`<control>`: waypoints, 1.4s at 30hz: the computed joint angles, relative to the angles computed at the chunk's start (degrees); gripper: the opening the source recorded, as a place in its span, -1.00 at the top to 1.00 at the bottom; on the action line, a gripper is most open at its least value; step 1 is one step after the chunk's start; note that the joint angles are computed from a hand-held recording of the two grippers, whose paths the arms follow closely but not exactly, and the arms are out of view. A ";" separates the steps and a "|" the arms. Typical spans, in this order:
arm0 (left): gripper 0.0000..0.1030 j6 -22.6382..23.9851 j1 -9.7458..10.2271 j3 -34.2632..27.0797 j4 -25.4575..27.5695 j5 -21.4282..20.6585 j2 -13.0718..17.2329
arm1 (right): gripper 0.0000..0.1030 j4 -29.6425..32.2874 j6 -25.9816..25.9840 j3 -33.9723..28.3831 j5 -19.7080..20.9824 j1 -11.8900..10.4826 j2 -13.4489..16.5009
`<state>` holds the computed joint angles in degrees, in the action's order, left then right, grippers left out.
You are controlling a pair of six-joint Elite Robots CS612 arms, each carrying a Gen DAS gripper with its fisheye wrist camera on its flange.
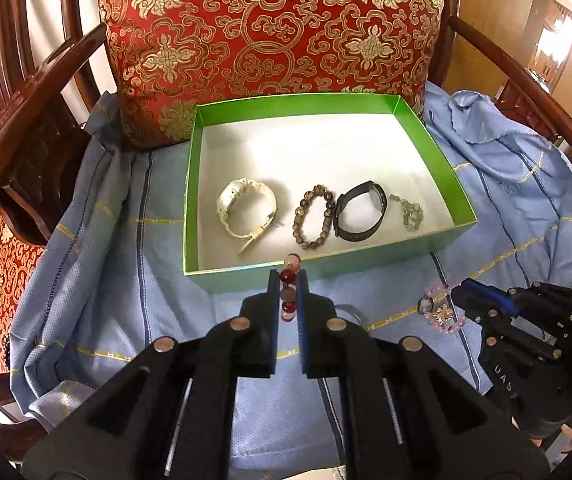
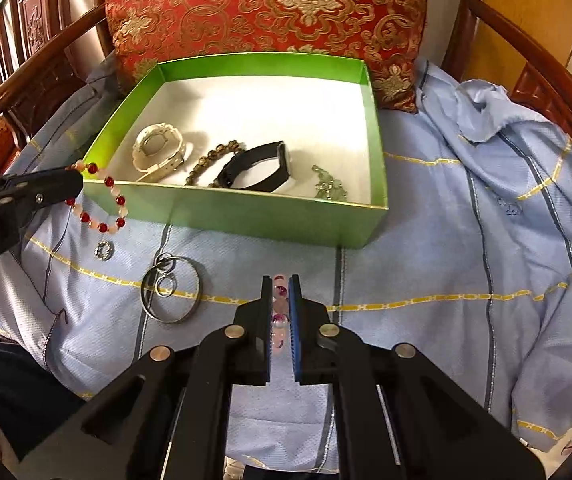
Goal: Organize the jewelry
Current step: 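Carry both bead bracelets into the green box and open both tools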
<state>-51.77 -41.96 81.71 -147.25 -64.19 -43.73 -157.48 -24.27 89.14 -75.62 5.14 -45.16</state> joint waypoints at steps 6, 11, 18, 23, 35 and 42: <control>0.84 0.14 0.00 -0.25 0.38 0.01 0.09 | 0.85 -0.40 -0.57 0.45 0.34 0.17 -0.39; 0.84 0.57 -0.05 -0.68 1.13 -0.04 0.36 | 0.85 0.20 -0.95 0.61 0.38 0.17 -0.47; 0.84 0.61 -0.02 -0.55 0.91 -0.09 0.31 | 0.85 0.14 -1.15 0.76 0.34 0.11 -0.65; 0.84 0.96 -0.06 -0.87 1.04 -0.04 0.45 | 0.85 0.22 -1.05 0.71 0.21 0.21 -0.65; 0.84 1.22 -0.11 -1.53 2.05 -0.01 0.81 | 0.85 1.07 -1.05 0.33 0.35 0.21 -0.32; 0.84 1.25 -0.13 -2.10 2.94 -0.02 1.13 | 0.85 1.92 -0.83 0.16 0.41 0.21 -0.13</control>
